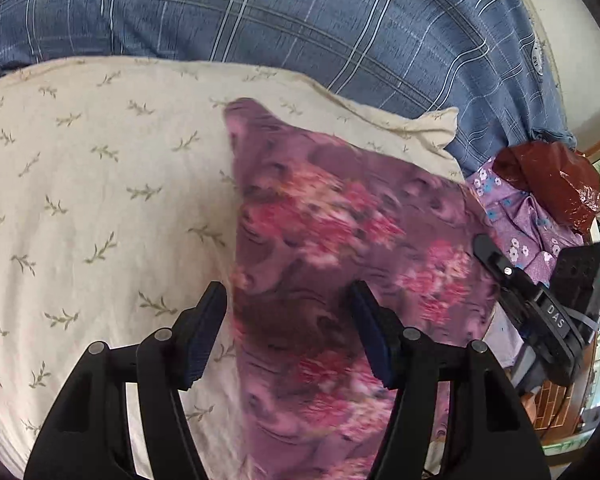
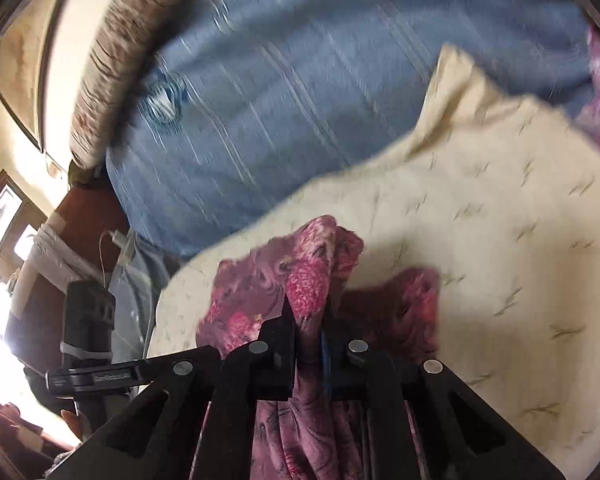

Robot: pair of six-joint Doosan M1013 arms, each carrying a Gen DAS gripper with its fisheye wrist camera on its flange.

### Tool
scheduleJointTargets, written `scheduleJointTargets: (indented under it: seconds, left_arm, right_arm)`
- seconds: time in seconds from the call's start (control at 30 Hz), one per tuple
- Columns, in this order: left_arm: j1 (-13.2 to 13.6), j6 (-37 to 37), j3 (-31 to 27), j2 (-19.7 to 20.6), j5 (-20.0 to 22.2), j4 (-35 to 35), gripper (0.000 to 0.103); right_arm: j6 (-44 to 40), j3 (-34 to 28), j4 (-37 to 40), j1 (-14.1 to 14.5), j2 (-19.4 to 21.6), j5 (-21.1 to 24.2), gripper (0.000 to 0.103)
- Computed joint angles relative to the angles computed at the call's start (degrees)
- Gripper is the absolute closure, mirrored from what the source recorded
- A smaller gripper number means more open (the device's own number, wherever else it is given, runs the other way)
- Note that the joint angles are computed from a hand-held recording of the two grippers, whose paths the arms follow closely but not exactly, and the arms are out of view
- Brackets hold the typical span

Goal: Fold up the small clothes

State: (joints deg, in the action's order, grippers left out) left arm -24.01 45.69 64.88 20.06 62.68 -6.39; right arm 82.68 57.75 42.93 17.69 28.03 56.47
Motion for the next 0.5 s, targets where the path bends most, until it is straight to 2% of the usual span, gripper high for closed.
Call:
scheduleJointTargets:
  seconds: [0.03,0.07,0.13,0.2,0.27,0.3,0.37,0.47,0.5]
  left_arm:
    - [0.0,0.1,-0.4,0.5,0.4,0.1,0.040]
    - [0.0,-0.2,-1.4,1.5,1.8,0.1,0.040]
    - [-0.1,-0.3,-3.1,3.4,5.1,0.3,0.038]
    - [-0.3,0.1,-3.3,3.8,5.7,1.0,0.038]
    - [-0.1,0.0,-3.1,3.1,5.4,0.2,0.039]
    - [0.1,0.2,-2.4,2.2,4.9,-0.5,0.040]
    - [0.2,2.1,-0.5,0.1,3.3,-2.1,0.040]
    - [-0.5,5.7,5.1,-4.5,-0.6,-5.3,0.037]
    - [-1.3,6.3,6.3,-5.3,-0.8,-5.3,0.034]
  right_arm:
    - [1.4,1.2,-2.6,0.1,-1.0,-2.5,0.096]
    - [2.7,0.9,-5.1,0.3,-0.7,-2.0,0.096]
    - [7.8,-1.6,-12.4,1.0,1.7,2.9,0.096]
    - [9.0,-2.4,-15.6,1.5,2.9,4.9,0.096]
    - [9.5,-1.8,-14.6,1.3,2.5,4.3,0.095]
    - [9.4,-1.5,-13.1,1.0,2.0,4.2,0.089]
    - [7.4,0.1,-8.0,-0.1,0.5,4.2,0.088]
    - [2.3,3.2,-1.6,-1.3,-2.1,5.9,0.069]
    - [1.1,4.3,-0.4,-1.6,-2.8,6.4,0.068]
